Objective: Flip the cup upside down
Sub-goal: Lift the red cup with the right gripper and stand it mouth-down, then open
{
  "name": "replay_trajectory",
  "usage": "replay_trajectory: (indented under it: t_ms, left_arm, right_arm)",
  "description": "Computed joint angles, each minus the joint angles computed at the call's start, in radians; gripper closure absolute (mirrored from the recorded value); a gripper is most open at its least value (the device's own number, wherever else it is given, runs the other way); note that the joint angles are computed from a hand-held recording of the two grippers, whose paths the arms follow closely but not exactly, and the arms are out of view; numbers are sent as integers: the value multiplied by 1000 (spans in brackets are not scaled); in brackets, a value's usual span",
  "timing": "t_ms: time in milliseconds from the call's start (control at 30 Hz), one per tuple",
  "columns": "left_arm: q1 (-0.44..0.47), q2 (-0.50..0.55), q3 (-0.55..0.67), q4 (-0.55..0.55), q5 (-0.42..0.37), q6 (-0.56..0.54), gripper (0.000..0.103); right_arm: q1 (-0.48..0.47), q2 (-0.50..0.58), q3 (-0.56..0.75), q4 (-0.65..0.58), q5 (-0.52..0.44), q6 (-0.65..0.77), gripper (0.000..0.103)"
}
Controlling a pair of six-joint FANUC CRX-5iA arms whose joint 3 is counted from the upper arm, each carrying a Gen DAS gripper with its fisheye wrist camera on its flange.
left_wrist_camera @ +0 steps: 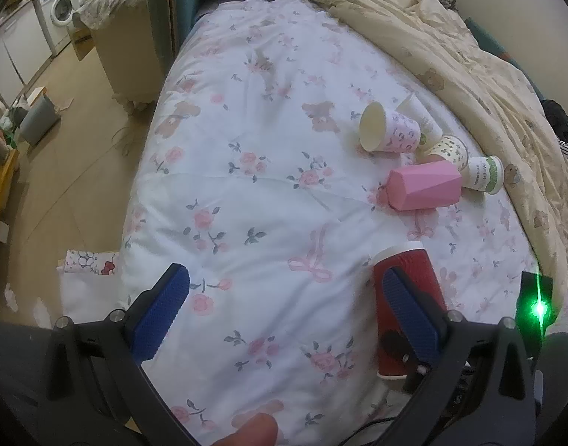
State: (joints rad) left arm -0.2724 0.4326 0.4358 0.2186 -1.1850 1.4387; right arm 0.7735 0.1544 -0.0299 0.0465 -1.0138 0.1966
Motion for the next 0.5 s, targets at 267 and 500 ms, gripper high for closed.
replay_trajectory:
  t_ms: [267, 500]
  left_arm:
    - [-3, 1, 7, 11, 5, -4, 0]
    - [-2, -1, -2, 22, -2, -10, 0]
  right_arm:
    - [17, -35, 10, 56, -66, 80, 8]
    - [46, -122, -43, 207, -61, 64, 8]
